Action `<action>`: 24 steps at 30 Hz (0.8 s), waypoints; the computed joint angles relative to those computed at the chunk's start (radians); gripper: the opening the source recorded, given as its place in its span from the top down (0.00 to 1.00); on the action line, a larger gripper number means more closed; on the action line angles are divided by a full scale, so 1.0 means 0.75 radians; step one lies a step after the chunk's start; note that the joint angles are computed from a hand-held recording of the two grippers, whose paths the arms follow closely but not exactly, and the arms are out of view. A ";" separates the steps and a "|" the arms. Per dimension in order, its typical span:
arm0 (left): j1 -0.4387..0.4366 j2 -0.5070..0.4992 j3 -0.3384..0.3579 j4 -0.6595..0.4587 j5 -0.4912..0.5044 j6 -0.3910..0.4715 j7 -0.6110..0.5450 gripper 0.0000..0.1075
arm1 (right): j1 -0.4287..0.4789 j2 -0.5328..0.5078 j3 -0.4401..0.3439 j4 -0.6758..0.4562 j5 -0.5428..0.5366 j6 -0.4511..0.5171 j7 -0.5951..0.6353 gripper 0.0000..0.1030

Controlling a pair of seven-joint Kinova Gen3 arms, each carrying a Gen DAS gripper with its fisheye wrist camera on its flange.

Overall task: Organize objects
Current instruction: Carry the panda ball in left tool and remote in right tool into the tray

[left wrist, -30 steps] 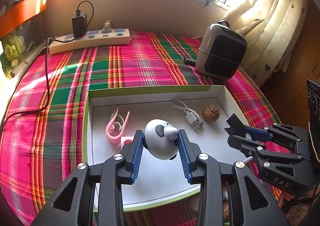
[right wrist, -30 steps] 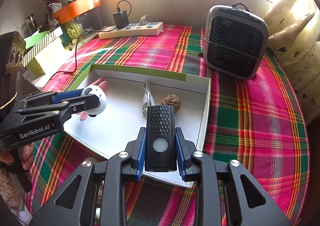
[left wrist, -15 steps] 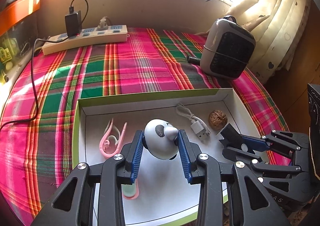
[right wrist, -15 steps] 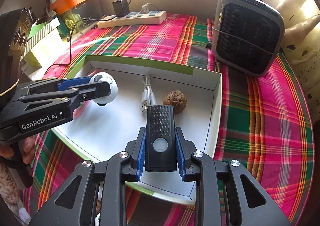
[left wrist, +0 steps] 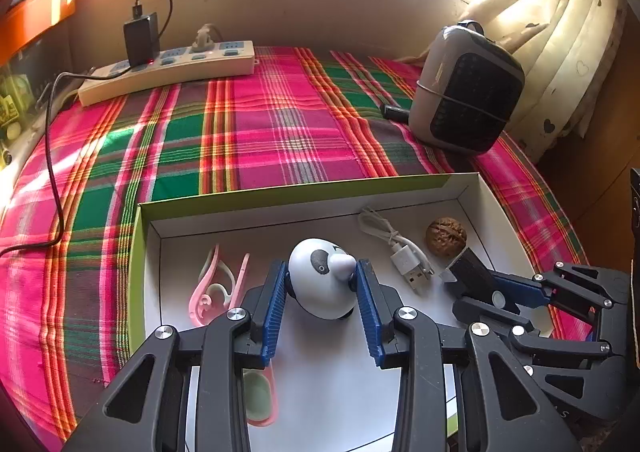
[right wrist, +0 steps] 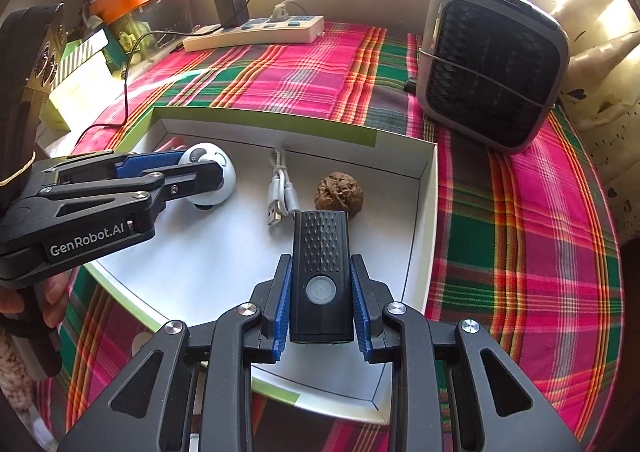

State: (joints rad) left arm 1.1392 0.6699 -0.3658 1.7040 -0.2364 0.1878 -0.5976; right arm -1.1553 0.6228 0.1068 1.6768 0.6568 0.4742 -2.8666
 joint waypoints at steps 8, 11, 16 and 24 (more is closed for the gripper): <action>0.002 0.007 -0.005 -0.011 -0.009 0.006 0.006 0.69 | -0.008 0.013 0.001 -0.018 0.012 0.026 -0.007 0.73; -0.001 0.006 -0.001 -0.012 -0.011 0.007 0.007 0.69 | -0.011 0.015 0.001 -0.018 0.019 0.030 -0.016 0.73; 0.002 0.011 -0.006 -0.018 -0.018 0.013 0.013 0.69 | -0.014 0.015 0.002 -0.016 0.031 0.032 -0.030 0.73; 0.002 0.012 -0.004 -0.022 -0.029 0.016 0.018 0.69 | -0.014 0.016 0.000 -0.015 0.045 0.033 -0.051 0.73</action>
